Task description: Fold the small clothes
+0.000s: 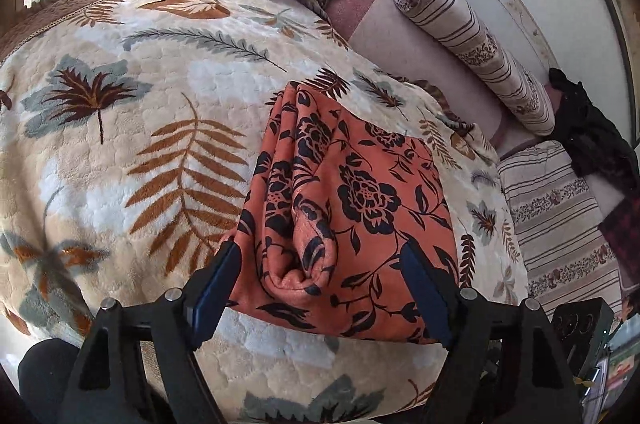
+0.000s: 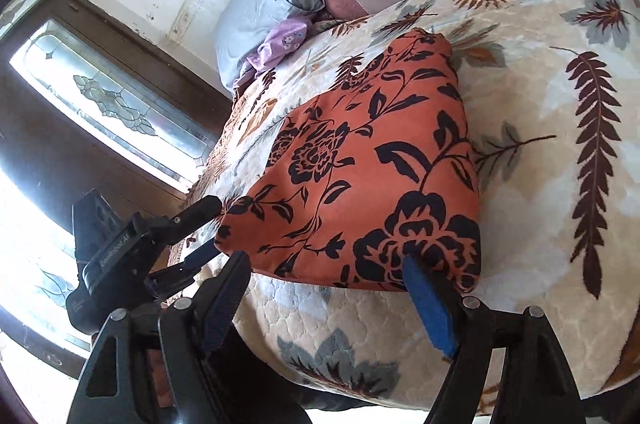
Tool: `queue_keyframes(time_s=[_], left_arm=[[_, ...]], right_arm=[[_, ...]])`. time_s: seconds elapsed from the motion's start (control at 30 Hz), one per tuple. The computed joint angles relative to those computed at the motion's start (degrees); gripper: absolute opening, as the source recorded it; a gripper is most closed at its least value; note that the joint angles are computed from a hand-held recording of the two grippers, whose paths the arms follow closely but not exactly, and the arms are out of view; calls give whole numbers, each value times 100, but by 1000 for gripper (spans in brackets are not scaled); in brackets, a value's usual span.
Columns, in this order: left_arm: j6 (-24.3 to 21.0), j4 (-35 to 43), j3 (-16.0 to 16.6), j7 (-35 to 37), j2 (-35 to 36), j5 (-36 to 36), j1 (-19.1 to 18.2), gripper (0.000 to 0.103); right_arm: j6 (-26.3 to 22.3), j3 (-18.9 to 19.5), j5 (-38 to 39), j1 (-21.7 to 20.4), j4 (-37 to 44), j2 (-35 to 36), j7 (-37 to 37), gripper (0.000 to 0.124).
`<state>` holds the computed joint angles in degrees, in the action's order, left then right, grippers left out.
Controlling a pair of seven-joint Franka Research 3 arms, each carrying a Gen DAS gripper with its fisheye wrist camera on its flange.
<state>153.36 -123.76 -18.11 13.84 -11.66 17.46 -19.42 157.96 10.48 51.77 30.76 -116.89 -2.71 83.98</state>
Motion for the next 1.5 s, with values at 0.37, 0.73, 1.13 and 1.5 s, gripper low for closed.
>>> queue_keyframes(time_s=[0.37, 0.73, 1.13, 1.5], left_arm=[[-499, 275, -45, 328, 151, 13, -38, 11], [-383, -173, 74, 283, 108, -241, 17, 11], [-1373, 319, -107, -72, 128, 185, 51, 23], [-2492, 1866, 6, 405, 1513, 1050, -236, 31]], right_arm=[[4, -59, 432, 1, -141, -112, -280, 81], [-458, -44, 227, -159, 1023, 473, -538, 81], [-1394, 258, 1205, -705, 1768, 1559, -740, 88], [-1637, 229, 2106, -924, 1439, 1170, -1127, 89]])
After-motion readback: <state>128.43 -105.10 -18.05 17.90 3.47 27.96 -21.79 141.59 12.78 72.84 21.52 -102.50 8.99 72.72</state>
